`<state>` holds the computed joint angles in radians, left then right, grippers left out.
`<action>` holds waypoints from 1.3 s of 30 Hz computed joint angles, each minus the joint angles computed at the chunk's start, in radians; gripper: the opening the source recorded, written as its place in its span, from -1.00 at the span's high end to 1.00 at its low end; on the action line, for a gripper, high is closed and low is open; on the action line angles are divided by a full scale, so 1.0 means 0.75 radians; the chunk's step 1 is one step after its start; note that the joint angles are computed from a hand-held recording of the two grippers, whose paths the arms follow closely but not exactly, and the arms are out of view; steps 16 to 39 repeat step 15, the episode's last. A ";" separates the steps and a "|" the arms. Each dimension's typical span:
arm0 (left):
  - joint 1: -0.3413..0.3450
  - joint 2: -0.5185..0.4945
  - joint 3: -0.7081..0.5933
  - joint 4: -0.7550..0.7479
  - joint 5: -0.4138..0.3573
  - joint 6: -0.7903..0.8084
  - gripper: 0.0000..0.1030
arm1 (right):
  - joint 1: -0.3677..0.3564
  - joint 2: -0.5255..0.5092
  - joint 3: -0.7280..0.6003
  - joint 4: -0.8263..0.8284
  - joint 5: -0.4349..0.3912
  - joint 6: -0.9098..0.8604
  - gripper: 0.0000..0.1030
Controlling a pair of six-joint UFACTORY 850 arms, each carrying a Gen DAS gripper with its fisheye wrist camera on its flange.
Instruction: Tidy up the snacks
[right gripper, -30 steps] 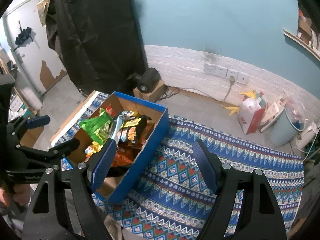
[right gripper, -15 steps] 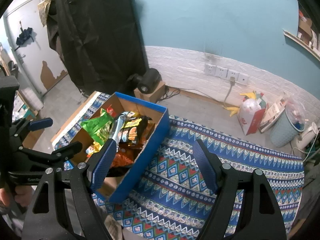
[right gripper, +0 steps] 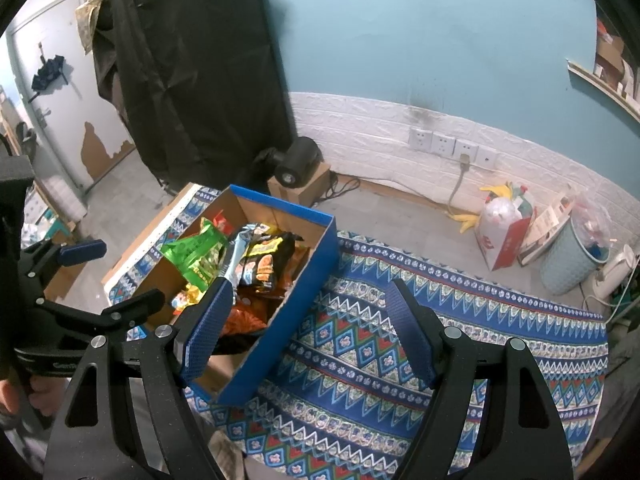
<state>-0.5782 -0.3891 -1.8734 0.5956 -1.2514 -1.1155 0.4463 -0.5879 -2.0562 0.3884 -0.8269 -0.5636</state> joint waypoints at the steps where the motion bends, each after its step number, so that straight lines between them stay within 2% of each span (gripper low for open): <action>1: 0.001 0.001 0.000 -0.004 0.004 0.002 -0.95 | 0.000 -0.002 -0.002 -0.001 0.002 0.000 -0.51; 13: 0.000 0.026 0.033 -0.021 0.059 -0.012 -0.95 | -0.003 -0.002 0.002 -0.009 0.000 -0.001 -0.51; 39: 0.002 0.015 0.019 -0.033 0.041 -0.007 -0.95 | -0.002 -0.002 0.001 -0.012 0.000 0.001 -0.51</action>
